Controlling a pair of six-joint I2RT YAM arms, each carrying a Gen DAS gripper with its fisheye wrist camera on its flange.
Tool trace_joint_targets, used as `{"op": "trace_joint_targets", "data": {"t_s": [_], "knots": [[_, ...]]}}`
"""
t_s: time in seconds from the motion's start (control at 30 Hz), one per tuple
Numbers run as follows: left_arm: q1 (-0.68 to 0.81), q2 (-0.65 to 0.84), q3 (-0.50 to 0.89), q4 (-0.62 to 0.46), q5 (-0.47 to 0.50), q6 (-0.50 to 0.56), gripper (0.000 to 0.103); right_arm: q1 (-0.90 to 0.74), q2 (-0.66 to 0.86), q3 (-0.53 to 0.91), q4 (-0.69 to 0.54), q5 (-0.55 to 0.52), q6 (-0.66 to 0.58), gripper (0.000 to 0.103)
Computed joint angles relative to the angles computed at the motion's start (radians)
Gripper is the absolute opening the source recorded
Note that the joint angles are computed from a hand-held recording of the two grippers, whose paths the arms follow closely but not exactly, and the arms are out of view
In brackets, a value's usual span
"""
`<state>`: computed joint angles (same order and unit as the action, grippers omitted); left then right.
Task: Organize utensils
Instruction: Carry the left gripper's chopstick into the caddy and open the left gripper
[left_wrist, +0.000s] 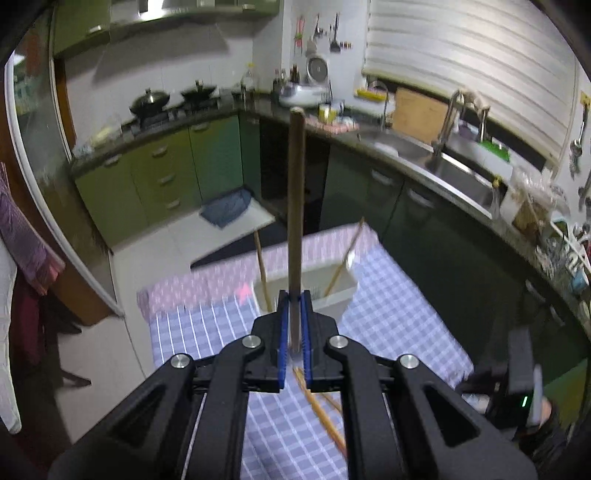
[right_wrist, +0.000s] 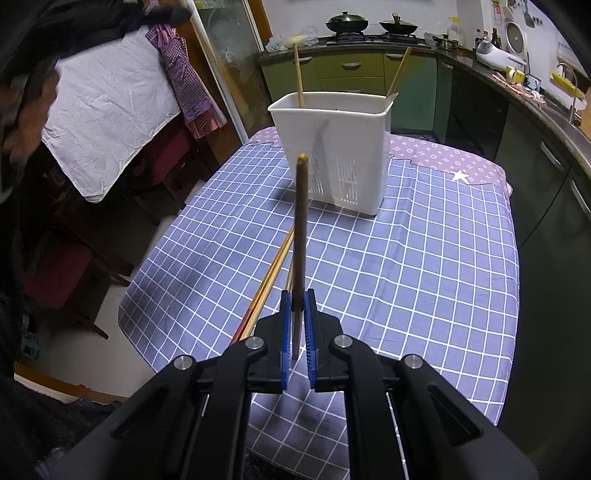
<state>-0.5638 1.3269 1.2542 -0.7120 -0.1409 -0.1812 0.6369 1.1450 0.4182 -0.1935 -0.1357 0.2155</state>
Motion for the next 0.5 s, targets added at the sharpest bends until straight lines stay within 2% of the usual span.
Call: {"op": "trace_joint_targets", "data": {"t_s": [0.3,0.5], "knots": [[0.015,0.222,0.097,0.122,-0.056,0.009,0.006,-0.010,-0.019,-0.012,-0.002,-0.012,0.000,0.008],[0.055,0.346,0.097,0.162,-0.016,-0.004,0.007,-0.022,-0.027,-0.015,-0.005,-0.020,0.000,0.008]]}}
